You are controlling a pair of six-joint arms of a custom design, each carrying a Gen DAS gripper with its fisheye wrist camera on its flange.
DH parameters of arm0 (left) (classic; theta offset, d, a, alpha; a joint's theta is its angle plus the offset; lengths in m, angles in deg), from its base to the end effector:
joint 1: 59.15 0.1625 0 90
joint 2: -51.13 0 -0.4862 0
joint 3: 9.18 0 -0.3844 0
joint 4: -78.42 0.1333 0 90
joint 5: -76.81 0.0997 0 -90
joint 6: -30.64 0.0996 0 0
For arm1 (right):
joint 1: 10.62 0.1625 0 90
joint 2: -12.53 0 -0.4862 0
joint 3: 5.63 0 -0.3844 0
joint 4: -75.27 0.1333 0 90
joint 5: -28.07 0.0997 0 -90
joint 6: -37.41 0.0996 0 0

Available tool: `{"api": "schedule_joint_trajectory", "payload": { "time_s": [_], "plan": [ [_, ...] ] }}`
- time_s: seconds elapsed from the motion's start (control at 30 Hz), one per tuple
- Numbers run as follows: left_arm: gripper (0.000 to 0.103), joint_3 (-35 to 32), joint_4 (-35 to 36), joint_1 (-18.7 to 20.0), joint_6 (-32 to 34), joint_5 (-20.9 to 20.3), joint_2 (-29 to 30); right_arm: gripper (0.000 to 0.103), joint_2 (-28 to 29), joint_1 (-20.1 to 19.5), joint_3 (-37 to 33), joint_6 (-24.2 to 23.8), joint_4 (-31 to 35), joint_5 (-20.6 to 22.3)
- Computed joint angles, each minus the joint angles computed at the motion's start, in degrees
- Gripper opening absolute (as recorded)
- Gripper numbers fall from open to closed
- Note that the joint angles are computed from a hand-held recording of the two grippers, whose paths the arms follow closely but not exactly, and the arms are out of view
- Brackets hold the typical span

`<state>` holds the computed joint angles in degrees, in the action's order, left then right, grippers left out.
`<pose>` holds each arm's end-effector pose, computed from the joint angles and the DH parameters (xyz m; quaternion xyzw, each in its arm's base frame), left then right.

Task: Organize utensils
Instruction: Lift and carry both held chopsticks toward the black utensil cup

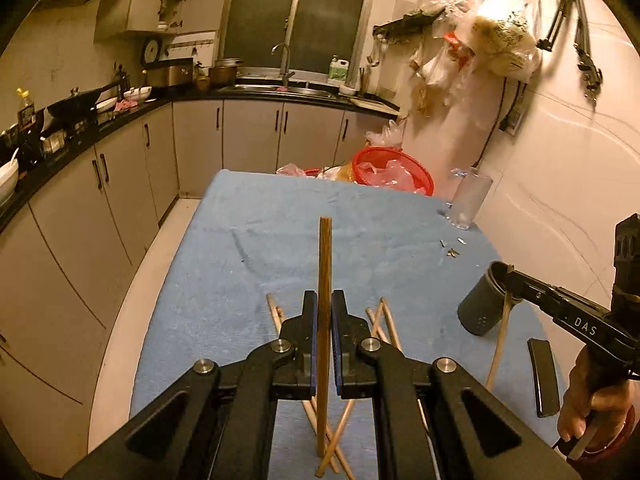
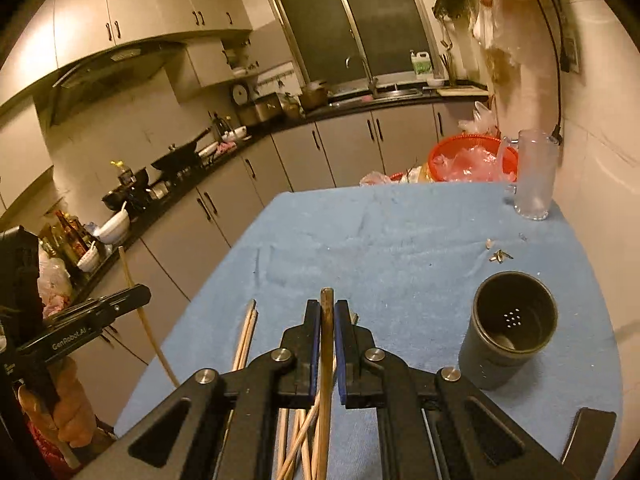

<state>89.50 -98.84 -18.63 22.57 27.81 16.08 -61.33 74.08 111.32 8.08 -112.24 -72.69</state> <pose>-0.3956 -0.5995 0.0684 0.2571 0.8830 -0.3331 0.2081 0.0631 -0.5617 0.3911 0.1424 -0.8749 0.4098 0.2151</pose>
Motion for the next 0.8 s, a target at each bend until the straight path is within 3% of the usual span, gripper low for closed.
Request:
{"api": "schedule_joint_trajectory", "payload": {
  "time_s": [0.8],
  "plan": [
    [0.007, -2.18, 0.75, -2.41, 1.95, 0.66, 0.53, 0.007, -5.49, -1.76, 2.1, 1.6, -2.75, 5.52]
  ]
}}
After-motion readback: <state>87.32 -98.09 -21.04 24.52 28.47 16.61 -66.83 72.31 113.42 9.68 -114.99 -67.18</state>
